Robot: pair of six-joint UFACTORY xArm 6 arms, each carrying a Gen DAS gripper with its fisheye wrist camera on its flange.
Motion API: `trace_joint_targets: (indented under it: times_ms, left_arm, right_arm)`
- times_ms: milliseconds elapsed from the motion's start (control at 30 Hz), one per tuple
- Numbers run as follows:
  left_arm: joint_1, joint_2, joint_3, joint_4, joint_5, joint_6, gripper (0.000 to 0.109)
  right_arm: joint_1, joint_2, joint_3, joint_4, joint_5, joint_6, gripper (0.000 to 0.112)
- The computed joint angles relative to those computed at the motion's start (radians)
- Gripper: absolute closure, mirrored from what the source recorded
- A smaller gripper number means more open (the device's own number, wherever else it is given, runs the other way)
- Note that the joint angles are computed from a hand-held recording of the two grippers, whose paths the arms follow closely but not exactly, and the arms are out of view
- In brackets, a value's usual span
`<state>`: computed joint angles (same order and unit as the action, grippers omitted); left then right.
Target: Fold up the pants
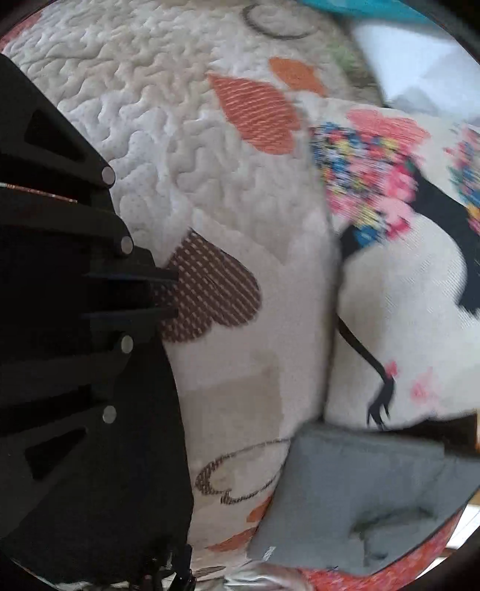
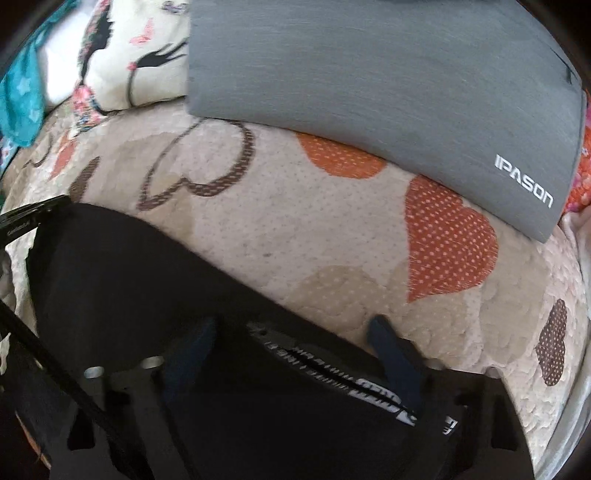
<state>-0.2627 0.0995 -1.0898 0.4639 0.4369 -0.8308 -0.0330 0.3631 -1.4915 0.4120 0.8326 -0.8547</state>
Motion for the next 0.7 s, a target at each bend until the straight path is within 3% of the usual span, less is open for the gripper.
trace_joint_targets:
  times_ms: [33,67,167,333,700]
  left_arm:
    - [-0.01,-0.009,0.0,0.014,-0.001,-0.003,0.097]
    - [-0.016,-0.019,0.003,0.015,-0.008,-0.001,0.097]
    - [-0.031,-0.062,0.016,0.055,-0.017,-0.029,0.097]
    - [-0.015,-0.156,0.074,0.053,-0.065,-0.019,0.097]
    - [0.017,-0.348,0.222,0.089,-0.093,-0.04,0.097]
  right_arm:
    - [-0.002,-0.014,0.003,0.008,0.03,-0.006,0.073]
    - [-0.001,-0.025,0.012,0.0,0.036,-0.004,0.084]
    - [0.024,-0.092,0.097,-0.063,-0.034,-0.005,0.093]
    - [0.043,-0.175,0.198,-0.117,-0.148,0.034,0.094]
    - [0.013,-0.384,0.372,-0.108,-0.179,0.058,0.094]
